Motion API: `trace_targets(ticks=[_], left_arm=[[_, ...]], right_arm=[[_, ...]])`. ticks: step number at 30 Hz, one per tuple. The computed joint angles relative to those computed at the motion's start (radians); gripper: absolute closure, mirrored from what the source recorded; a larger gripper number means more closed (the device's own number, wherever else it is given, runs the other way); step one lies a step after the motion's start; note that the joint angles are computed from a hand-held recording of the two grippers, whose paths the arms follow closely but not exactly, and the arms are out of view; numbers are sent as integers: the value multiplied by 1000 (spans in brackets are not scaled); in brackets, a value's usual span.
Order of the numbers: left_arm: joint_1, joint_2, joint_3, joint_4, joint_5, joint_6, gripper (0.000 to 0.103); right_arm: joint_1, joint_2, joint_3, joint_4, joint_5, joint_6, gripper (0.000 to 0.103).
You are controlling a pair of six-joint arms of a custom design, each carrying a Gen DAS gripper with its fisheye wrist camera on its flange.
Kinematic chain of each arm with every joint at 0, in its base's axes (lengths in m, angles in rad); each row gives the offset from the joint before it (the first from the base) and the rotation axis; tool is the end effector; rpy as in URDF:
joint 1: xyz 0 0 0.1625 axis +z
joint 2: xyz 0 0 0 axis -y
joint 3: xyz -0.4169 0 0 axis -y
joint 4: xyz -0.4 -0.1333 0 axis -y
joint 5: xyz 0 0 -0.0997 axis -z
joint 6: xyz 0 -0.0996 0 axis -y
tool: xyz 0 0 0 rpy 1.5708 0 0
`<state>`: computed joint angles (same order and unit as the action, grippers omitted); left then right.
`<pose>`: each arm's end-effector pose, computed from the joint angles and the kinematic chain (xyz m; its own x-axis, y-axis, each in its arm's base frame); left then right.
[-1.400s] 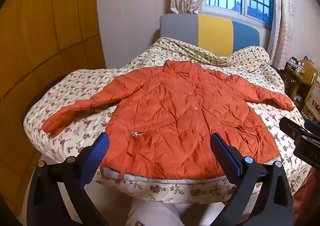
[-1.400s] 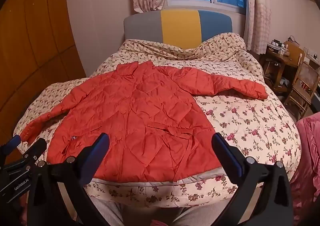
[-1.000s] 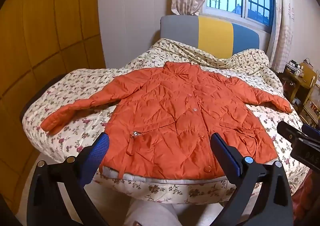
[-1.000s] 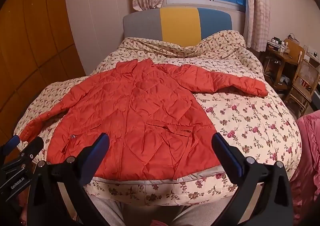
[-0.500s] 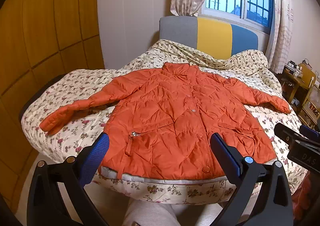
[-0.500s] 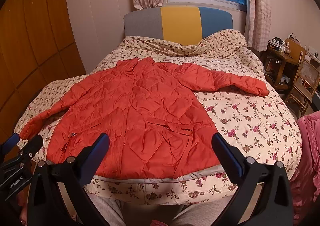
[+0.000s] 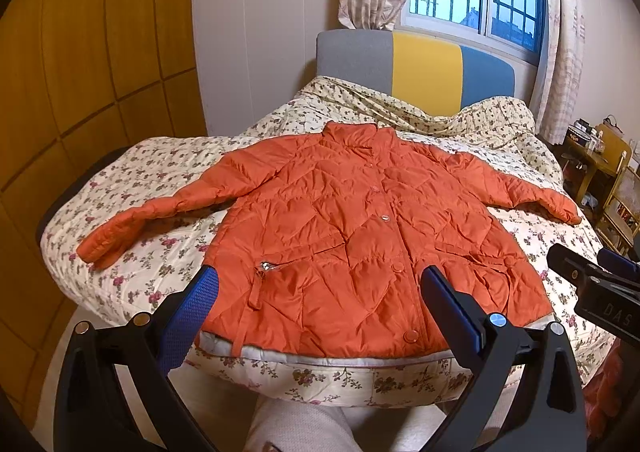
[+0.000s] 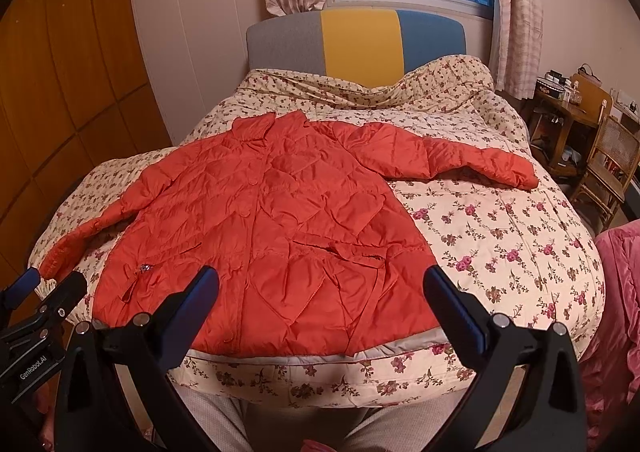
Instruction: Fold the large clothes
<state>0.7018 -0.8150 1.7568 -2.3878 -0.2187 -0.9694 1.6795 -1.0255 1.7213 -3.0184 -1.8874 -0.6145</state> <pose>-0.3228 -0.5747 0.1086 -0.6515 -0.3901 -0.6507 0.3897 0.5637 -0.7282 0.1734 -0.6457 0.2615 -0.7450 -0.3302 0.5796 -0.6227 0.6557 -0.4269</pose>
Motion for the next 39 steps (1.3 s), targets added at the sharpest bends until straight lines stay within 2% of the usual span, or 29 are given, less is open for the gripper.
trace_targets(ticks=[23,27,31,34,36,37,39], left_arm=[[11,14,-17,8,-18,14,3],[20,21,-12,-81,-48,84,3],[49,29,-10,-227,-124,214,3],[85,32,11,-451,-224,339,3],[107,34,17,-534,-256,343,3],[120,37,8,-520,-249,309,3],[150,42,-34,-402,-223,232,3]], right_arm=[[-4,22,-33,37,-19,13,2],[-11,36,-47,44,-13,9,2],[-28,66,-82,65,-5,9,2],[-54,97,-134,125,22,30,2],[-69,119,-162,136,40,30,2],[-80,133,-179,142,59,25,2],[-100,158,-216,162,96,26,2]])
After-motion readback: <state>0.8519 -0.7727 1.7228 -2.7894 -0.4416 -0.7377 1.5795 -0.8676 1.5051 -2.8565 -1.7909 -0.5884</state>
